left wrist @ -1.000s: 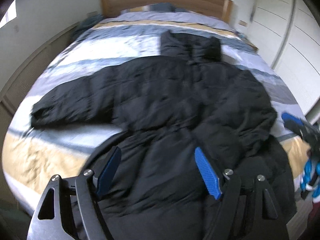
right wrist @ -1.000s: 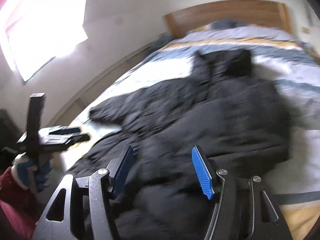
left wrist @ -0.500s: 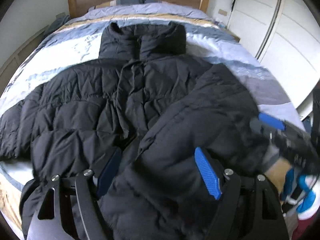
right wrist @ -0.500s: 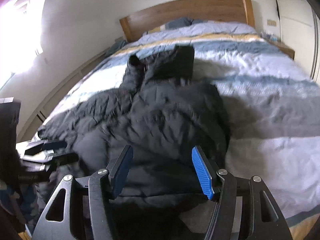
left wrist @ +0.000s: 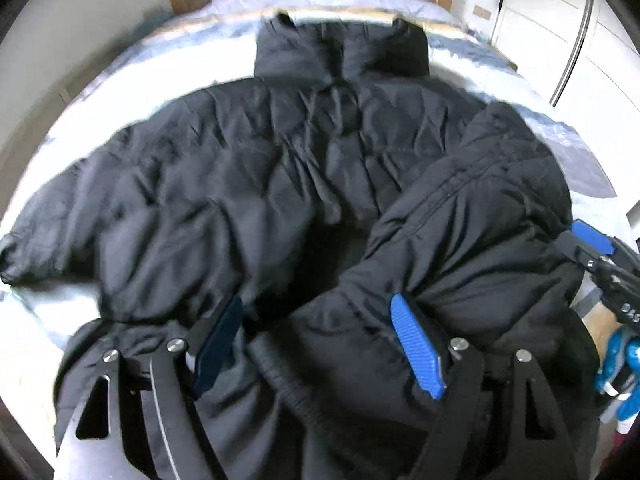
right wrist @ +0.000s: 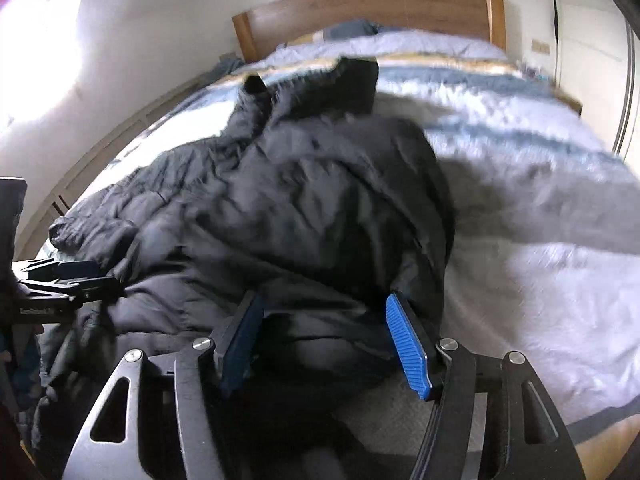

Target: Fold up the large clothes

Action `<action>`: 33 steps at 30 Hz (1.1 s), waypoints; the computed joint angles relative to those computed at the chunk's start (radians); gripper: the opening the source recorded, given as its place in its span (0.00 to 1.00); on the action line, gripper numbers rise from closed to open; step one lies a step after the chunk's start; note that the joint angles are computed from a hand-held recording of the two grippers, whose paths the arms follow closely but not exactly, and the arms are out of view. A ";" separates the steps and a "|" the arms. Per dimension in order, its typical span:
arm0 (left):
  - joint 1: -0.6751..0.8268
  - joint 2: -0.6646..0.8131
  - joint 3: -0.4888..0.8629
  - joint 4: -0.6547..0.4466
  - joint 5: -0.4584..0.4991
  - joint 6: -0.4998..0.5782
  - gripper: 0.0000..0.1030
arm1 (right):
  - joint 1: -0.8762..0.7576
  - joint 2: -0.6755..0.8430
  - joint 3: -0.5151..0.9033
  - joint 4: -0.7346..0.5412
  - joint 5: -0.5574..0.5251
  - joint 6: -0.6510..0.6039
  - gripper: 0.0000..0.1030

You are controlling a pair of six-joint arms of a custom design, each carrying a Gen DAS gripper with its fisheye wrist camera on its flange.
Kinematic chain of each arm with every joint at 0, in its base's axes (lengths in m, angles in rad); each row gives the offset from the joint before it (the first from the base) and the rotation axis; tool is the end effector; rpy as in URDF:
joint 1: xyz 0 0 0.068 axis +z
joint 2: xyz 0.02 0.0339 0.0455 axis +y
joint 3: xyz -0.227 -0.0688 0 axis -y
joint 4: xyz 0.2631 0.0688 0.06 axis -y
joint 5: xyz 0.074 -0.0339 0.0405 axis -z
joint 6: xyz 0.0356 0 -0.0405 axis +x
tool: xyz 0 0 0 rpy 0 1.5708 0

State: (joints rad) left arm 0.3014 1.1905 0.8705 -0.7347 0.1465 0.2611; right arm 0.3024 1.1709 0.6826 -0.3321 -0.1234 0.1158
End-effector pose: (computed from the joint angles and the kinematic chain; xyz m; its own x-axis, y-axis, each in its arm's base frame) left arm 0.2482 0.0717 0.2035 -0.8605 -0.0001 -0.5095 -0.0029 1.0000 0.0047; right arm 0.2533 0.0836 0.1722 -0.7370 -0.1098 -0.6670 -0.2925 0.9414 0.1682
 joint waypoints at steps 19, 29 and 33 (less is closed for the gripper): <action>0.367 -0.163 0.035 -0.226 0.146 0.255 0.74 | 0.268 -0.287 -0.061 -0.280 0.215 0.242 0.63; 0.899 -0.021 0.261 -0.490 0.411 0.708 0.74 | 0.641 -0.501 -0.023 -0.524 0.493 0.574 0.66; 1.070 0.163 0.416 -0.569 0.476 0.843 0.74 | 0.822 -0.500 0.032 -0.628 0.627 0.754 0.67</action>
